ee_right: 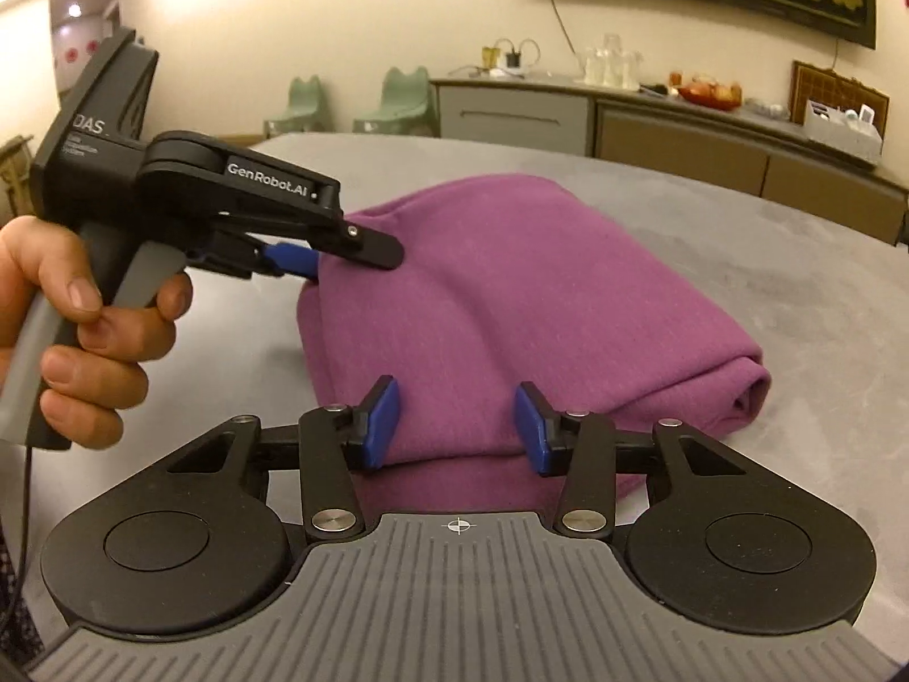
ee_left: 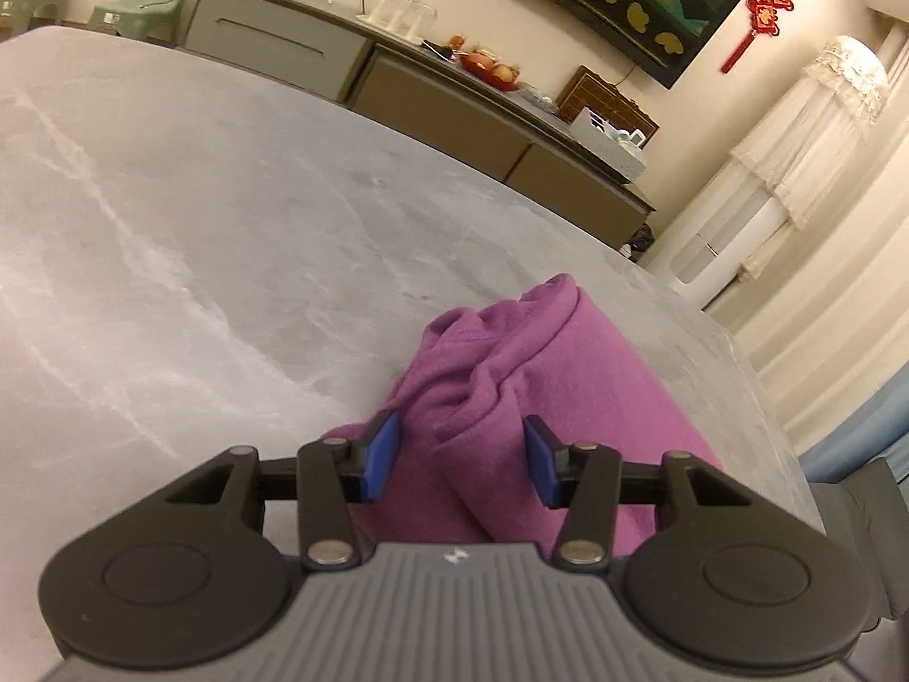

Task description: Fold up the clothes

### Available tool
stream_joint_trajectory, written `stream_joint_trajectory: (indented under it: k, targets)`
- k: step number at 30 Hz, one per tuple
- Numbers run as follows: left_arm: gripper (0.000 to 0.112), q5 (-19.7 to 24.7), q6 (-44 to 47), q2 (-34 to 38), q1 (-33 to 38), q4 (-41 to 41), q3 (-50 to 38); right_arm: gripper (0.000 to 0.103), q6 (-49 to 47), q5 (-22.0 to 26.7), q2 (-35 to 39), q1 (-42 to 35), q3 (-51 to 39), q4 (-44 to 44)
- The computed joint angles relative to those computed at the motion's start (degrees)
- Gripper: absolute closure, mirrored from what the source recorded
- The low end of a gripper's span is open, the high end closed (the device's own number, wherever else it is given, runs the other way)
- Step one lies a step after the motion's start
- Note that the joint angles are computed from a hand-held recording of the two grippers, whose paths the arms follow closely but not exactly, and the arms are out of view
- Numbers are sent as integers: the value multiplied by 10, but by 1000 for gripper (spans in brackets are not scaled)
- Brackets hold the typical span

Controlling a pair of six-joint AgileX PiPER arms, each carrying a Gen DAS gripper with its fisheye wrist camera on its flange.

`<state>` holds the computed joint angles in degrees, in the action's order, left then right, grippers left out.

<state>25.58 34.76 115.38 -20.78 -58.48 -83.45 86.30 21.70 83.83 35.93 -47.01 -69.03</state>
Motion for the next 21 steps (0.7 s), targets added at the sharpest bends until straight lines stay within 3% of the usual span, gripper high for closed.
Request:
stream_joint_trajectory:
  k: [3,6,8,9,11,13,15,17,19,21]
  targets:
    - [62,2,27,-6,3,-30,9,58,29,-6,-15,4,20,-14]
    - [61,-36,154,-43,8,-177,73,58,8,16,-13,22,4,25]
    - [53,-73,245,-70,6,-275,112,57,20,60,-33,50,6,34]
    - [50,-88,259,-72,2,-293,117,51,59,101,-45,79,13,7]
    - [52,-71,220,-57,2,-264,106,51,102,154,-60,127,23,-30]
    - [53,-60,177,-48,-9,-221,103,53,62,145,-52,143,24,-26]
    - [53,-51,138,-52,-27,-160,112,46,-50,149,-23,124,5,62]
    - [55,-50,164,-78,-30,-158,130,41,-119,170,-33,85,0,158]
    - [61,-50,206,-109,-30,-170,149,44,-181,230,-70,55,-9,248]
    - [62,-48,242,-138,-29,-177,165,49,-180,300,-111,65,0,252]
